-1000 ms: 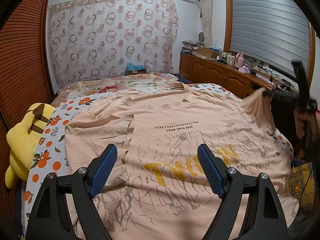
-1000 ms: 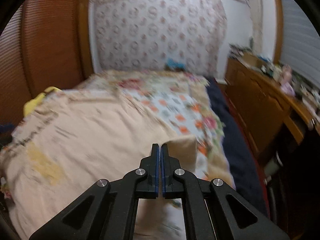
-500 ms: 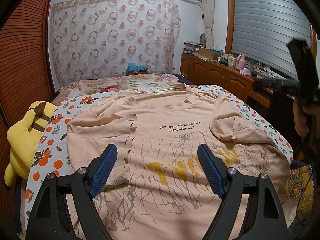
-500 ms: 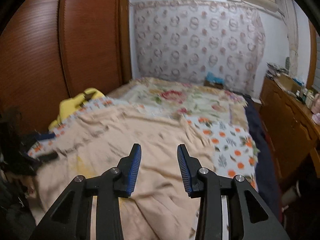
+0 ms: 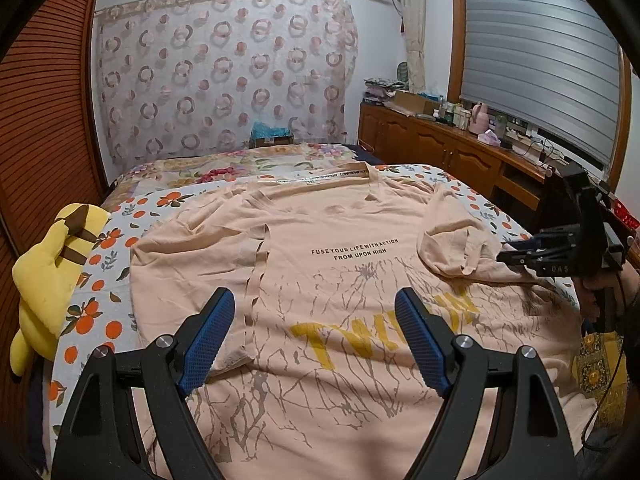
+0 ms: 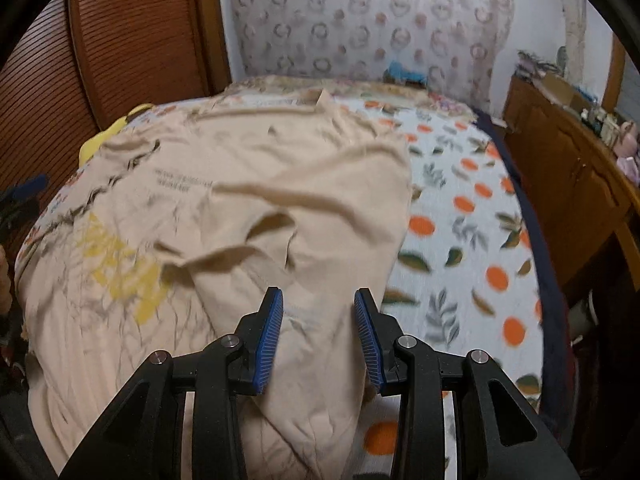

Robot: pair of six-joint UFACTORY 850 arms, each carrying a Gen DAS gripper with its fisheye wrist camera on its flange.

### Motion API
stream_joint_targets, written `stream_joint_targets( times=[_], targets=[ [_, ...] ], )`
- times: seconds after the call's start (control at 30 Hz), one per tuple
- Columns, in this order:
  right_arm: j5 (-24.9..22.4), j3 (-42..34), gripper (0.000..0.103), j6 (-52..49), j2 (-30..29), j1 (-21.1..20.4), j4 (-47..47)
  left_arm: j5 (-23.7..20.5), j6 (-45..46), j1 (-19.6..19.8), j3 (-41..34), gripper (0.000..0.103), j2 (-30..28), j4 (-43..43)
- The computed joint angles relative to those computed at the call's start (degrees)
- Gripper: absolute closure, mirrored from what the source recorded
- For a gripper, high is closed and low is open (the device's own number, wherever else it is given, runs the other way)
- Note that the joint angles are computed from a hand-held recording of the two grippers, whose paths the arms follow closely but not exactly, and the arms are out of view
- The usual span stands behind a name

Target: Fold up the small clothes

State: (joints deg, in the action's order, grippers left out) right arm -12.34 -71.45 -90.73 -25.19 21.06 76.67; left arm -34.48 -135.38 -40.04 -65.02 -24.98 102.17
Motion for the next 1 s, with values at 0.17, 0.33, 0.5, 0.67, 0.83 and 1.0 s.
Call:
stream_joint_targets(
  times=[0.17,0.33,0.5,0.67,0.83,1.0],
  targets=[
    [-3.59,1.14,0.098,-4.26,1.39,-0.56,4.25,0.28,0.79,0.02,-0.28,0.02,-0.12,-0.12],
    [-5.67,3.54,0.098,-15.24,4.0,-0.64,15.34,0.26,1.04,-0.15,-0.35,0.02,-0.07,-0.26],
    [-8.19,5.13,0.098,-18.1,4.98,-0.46,17.87,0.13,0.73,-0.14,-0.38,0.02,-0.09,-0.21],
    [-8.47,6.4,0.098,-17.38,4.94,0.5,14.71,0.21,0.7,-0.07,-0.38,0.02,-0.05,-0.19],
    [-8.49,6.92,0.098,-14.83,5.06,0.66,11.04,0.27,0.65,-0.04,-0.19,0.02,0.14,-0.09],
    [-8.76,7.2,0.086,-14.9,5.82,1.58,10.21,0.31,0.45,-0.06,-0.16,0.02,0.14,-0.08]
  ],
)
